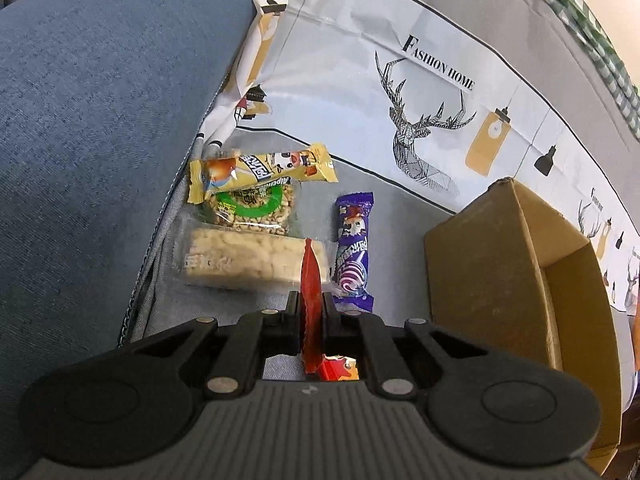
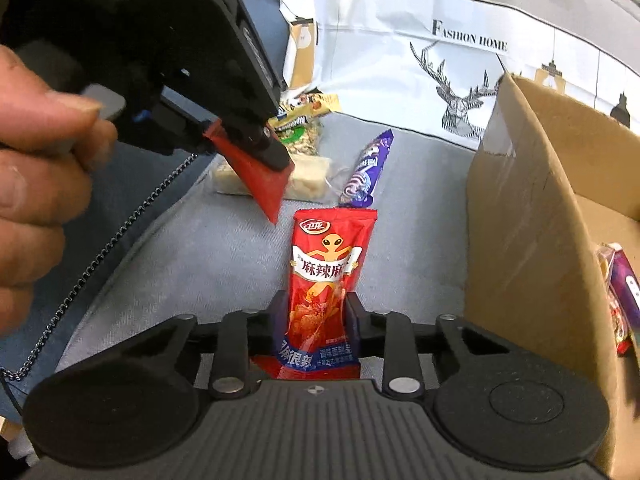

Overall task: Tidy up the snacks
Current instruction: 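Lift the red packet and spicy-strip bag with both tools and carry them toward the box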

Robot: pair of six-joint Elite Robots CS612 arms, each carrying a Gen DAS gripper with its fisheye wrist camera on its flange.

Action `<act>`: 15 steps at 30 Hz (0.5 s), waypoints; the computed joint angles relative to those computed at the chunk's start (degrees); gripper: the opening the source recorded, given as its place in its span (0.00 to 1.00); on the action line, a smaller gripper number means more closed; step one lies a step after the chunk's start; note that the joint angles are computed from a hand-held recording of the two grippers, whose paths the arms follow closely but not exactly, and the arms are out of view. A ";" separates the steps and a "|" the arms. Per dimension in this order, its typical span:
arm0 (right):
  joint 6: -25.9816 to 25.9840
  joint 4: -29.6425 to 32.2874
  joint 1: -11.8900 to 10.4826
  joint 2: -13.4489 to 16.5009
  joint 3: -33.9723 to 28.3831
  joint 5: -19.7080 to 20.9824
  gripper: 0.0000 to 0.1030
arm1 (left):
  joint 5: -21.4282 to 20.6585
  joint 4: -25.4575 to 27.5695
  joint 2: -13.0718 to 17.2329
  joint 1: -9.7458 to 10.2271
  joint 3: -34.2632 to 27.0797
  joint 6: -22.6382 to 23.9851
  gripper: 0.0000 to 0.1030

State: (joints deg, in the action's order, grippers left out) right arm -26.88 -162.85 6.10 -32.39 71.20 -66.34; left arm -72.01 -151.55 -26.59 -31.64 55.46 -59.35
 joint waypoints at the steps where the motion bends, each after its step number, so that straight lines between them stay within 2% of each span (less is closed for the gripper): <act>1: -0.23 0.18 -0.02 -0.02 0.03 0.12 0.30 | 0.08 0.00 -0.05 0.00 0.07 0.02 0.09; 8: 0.77 -2.24 0.00 0.45 -0.25 0.60 0.27 | 1.57 -1.65 -0.39 -0.06 0.96 -0.39 0.08; 15: 4.57 -8.93 -0.41 0.02 0.36 2.23 0.26 | 4.32 -8.12 -1.18 -0.22 3.03 -1.63 0.07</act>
State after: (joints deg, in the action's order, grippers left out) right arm -22.32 -171.78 5.70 -32.37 71.56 -64.11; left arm -67.69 -159.66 -27.78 -31.86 58.49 -60.98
